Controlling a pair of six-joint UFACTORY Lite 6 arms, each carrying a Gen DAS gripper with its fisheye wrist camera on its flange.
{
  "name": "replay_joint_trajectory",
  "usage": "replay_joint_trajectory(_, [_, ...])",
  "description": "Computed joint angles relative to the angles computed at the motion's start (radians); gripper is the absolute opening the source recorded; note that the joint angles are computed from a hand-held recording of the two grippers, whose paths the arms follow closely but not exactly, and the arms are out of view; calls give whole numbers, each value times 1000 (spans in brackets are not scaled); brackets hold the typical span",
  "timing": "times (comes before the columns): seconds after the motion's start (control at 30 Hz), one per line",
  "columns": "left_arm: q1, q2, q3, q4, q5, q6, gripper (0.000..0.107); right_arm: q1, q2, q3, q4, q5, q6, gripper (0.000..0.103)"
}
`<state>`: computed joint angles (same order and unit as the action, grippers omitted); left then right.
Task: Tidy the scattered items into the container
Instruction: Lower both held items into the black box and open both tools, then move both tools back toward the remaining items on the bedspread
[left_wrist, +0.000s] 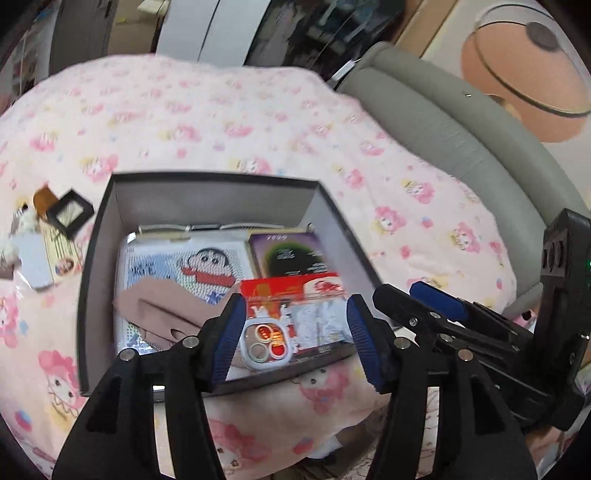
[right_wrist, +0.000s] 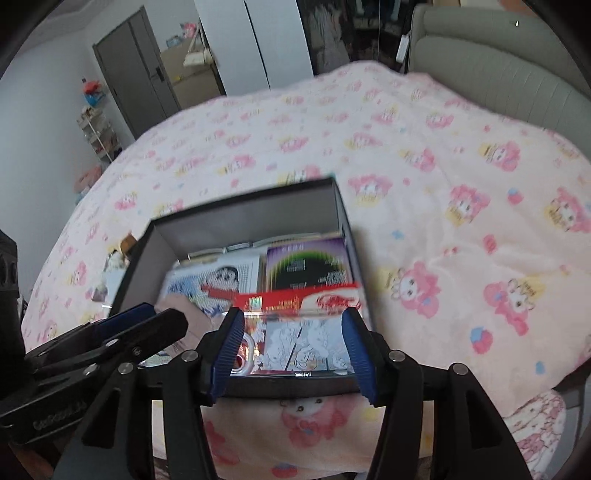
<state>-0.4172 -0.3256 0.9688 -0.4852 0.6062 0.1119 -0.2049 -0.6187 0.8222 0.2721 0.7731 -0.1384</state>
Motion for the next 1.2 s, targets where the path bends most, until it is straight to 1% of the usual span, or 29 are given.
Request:
replay_joint_trajectory(0.13, [2, -77, -11, 3, 34, 15, 59, 26, -61, 6, -44, 25, 59, 55])
replay_joint_trajectory(0.27, [62, -146, -46, -44, 91, 76, 60, 97, -84, 8, -94, 33, 129, 55])
replay_joint_trajectory(0.4, [166, -229, -110, -70, 150, 142, 62, 262, -89, -3, -211, 18, 284, 55])
replay_joint_trajectory(0.5, [314, -287, -159, -129, 223, 249, 62, 427, -61, -5, -326, -1, 456, 55])
replay_joint_trajectory(0.57, [473, -310, -181, -195, 299, 362, 62, 534, -6, 18, -390, -20, 550, 55])
replay_joint_trajectory(0.67, [763, -300, -181, -294, 442, 550, 62, 715, 103, 82, -525, -60, 722, 55])
replay_joint_trajectory(0.7, [850, -286, -174, -314, 477, 603, 62, 765, 160, 120, -556, -79, 763, 55])
replay_joint_trajectory(0.77, [1012, -248, -159, -348, 529, 703, 62, 815, 260, 186, -558, -118, 775, 55])
replay_joint_trajectory(0.87, [1186, -148, -127, -394, 559, 822, 62, 871, 425, 307, -538, -176, 768, 55])
replay_joint_trajectory(0.93, [1249, -49, -94, -404, 520, 869, 62, 906, 548, 402, -547, -213, 787, 55])
replay_joint_trajectory(1.0, [1289, 68, -53, -432, 475, 909, 62, 920, 690, 533, -485, -214, 748, 55])
replay_joint_trajectory(1.1, [1321, 270, 34, -468, 406, 938, 60, 942, 865, 697, -452, -217, 743, 55])
replay_joint_trajectory(1.13, [1322, 340, 65, -479, 367, 937, 60, 946, 943, 771, -435, -210, 733, 55])
replay_joint_trajectory(1.17, [1327, 393, 87, -491, 348, 945, 60, 949, 1029, 858, -423, -182, 735, 55])
replay_joint_trajectory(1.2, [1327, 461, 116, -510, 333, 948, 57, 953, 1100, 928, -415, -162, 739, 55])
